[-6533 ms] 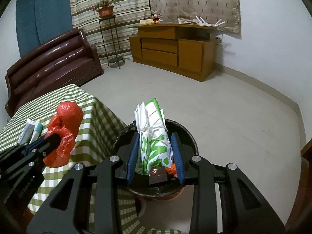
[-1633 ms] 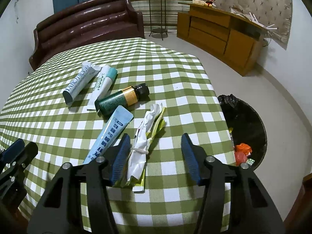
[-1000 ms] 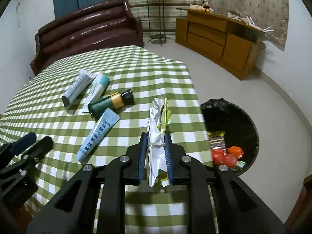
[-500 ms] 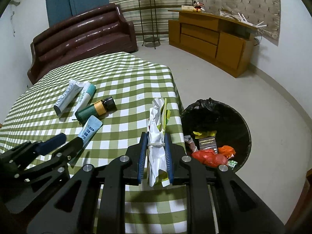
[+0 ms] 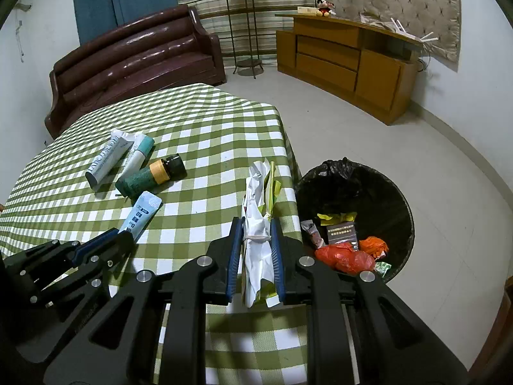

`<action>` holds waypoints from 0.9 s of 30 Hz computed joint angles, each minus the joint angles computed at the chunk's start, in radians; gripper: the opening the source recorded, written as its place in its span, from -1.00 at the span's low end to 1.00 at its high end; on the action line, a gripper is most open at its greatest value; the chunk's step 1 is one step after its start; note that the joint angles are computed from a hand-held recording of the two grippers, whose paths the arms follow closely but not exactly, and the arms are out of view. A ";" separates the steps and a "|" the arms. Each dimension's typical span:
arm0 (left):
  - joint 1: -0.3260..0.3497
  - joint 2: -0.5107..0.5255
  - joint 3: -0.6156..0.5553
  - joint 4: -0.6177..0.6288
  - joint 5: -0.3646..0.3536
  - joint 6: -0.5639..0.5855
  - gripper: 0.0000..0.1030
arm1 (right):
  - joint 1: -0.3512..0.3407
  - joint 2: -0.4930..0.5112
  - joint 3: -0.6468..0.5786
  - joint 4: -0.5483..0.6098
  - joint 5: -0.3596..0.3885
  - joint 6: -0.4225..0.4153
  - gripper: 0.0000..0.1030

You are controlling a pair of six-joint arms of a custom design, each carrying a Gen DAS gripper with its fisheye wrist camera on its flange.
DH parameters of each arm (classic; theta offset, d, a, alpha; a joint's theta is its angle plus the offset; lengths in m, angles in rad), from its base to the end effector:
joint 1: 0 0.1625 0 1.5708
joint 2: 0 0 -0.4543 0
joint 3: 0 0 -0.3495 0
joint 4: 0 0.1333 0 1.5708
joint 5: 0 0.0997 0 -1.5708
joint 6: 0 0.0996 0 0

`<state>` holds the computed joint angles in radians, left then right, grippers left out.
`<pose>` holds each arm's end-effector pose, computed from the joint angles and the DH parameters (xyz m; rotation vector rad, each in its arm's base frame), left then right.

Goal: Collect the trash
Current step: 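Grasp the light blue tube with the left gripper while the right holds the wrapper, then carry the tube and wrapper over the bin and open both grippers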

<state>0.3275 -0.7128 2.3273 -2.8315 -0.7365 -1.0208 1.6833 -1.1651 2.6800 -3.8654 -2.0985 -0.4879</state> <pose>-0.3110 -0.3244 0.0131 0.4499 2.3357 -0.7712 0.1197 -0.3188 0.2399 0.4484 -2.3358 0.8351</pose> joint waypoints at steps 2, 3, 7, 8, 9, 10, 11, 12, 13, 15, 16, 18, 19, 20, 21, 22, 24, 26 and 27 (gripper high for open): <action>-0.006 0.000 0.005 0.000 0.003 -0.012 -0.79 | -0.001 0.001 0.002 -0.005 0.001 -0.003 -0.65; -0.009 -0.003 0.009 0.002 0.004 -0.018 -0.79 | 0.000 0.002 0.004 -0.008 0.001 -0.004 -0.65; -0.022 -0.011 0.022 0.004 0.008 -0.034 -0.80 | 0.002 0.003 0.005 -0.012 -0.001 -0.003 -0.65; -0.026 -0.013 0.026 0.006 0.009 -0.039 -0.81 | 0.002 0.004 0.005 -0.012 -0.001 -0.003 -0.65; -0.028 -0.018 0.030 0.011 0.010 -0.045 -0.81 | 0.001 0.003 0.006 -0.012 -0.001 -0.004 -0.65; -0.029 -0.023 0.032 0.016 0.010 -0.048 -0.81 | 0.001 0.004 0.006 -0.014 0.000 -0.005 -0.65; -0.031 -0.028 0.033 0.024 0.011 -0.055 -0.81 | 0.002 0.002 0.007 -0.013 -0.001 -0.004 -0.65; -0.035 -0.033 0.037 0.029 0.011 -0.063 -0.81 | 0.002 0.001 0.008 -0.014 0.000 -0.005 -0.65; -0.038 -0.037 0.039 0.033 0.011 -0.068 -0.81 | 0.003 0.002 0.007 -0.014 -0.002 -0.004 -0.65; -0.047 -0.046 0.046 0.042 0.014 -0.083 -0.81 | 0.002 -0.006 0.009 -0.013 0.000 -0.007 -0.65; -0.052 -0.054 0.050 0.047 0.014 -0.088 -0.81 | 0.000 -0.009 0.011 -0.014 0.000 -0.008 -0.65; -0.061 -0.064 0.053 0.054 0.017 -0.094 -0.81 | -0.001 -0.018 0.015 -0.015 0.001 -0.012 -0.65; -0.066 -0.069 0.052 0.059 0.020 -0.095 -0.81 | -0.002 -0.024 0.015 -0.014 0.002 -0.014 -0.65; -0.072 -0.072 0.053 0.060 0.023 -0.095 -0.81 | -0.004 -0.030 0.016 -0.013 0.004 -0.017 -0.65; -0.074 -0.075 0.051 0.062 0.025 -0.093 -0.81 | -0.006 -0.036 0.017 -0.015 0.004 -0.021 -0.65; -0.079 -0.078 0.045 0.068 0.028 -0.091 -0.81 | -0.008 -0.044 0.018 -0.016 0.004 -0.025 -0.65; -0.086 -0.078 0.038 0.071 0.034 -0.084 -0.81 | -0.016 -0.059 0.019 -0.017 0.009 -0.033 -0.65; -0.091 -0.077 0.025 0.077 0.044 -0.070 -0.81 | -0.025 -0.075 0.017 -0.015 0.012 -0.041 -0.65; -0.088 -0.075 0.012 0.081 0.048 -0.058 -0.81 | -0.031 -0.083 0.017 -0.016 0.013 -0.046 -0.65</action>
